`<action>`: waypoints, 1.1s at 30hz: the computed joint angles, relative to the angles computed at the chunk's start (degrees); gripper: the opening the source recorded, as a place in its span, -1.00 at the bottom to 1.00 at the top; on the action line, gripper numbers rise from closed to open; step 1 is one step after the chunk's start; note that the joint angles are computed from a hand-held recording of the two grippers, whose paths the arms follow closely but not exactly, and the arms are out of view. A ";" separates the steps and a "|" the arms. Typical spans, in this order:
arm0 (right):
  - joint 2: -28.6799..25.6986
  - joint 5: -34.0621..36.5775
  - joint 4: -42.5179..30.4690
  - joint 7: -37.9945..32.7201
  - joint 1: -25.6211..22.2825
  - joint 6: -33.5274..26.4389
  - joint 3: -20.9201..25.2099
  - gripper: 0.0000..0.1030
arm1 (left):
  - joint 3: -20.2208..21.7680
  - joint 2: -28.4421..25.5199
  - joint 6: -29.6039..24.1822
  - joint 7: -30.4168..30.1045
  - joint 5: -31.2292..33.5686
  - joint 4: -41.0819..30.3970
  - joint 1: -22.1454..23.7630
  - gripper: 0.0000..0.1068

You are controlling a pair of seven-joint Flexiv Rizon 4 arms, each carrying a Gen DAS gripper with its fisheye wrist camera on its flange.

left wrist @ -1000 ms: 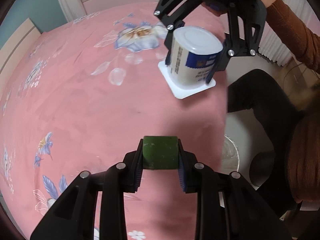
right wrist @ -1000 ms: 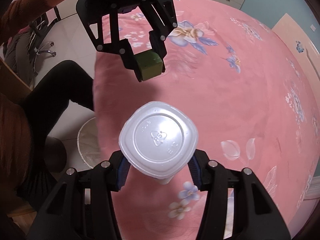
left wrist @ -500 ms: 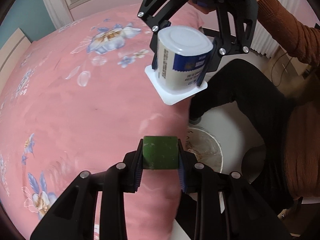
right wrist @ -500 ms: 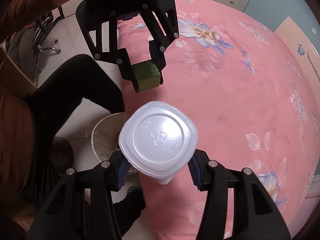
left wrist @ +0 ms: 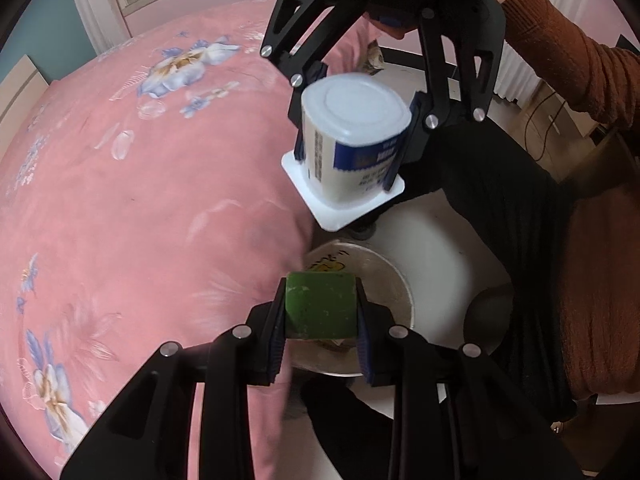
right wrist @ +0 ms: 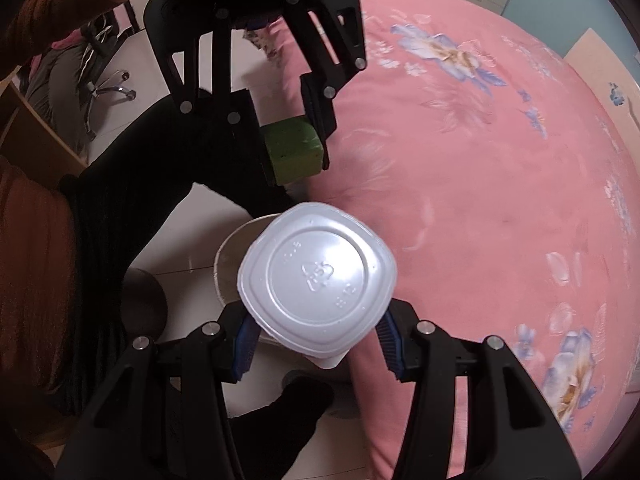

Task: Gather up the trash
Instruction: 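Carry the green cube and milk-powder can over the trash bin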

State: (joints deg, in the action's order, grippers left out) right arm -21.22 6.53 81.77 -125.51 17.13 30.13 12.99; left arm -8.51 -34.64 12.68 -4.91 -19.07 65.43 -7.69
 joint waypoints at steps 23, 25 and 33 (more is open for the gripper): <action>-1.19 1.63 5.98 0.85 1.40 3.02 1.61 0.01 | 0.47 2.97 2.83 1.86 -0.10 11.55 0.16 -0.40; -1.29 1.67 6.43 1.02 1.42 3.48 1.63 0.01 | 0.58 2.89 2.91 1.90 0.28 11.82 0.09 -0.40; -2.09 1.94 7.14 0.88 1.37 4.32 1.93 0.01 | 0.61 2.06 2.72 1.65 1.48 12.08 -0.46 -0.40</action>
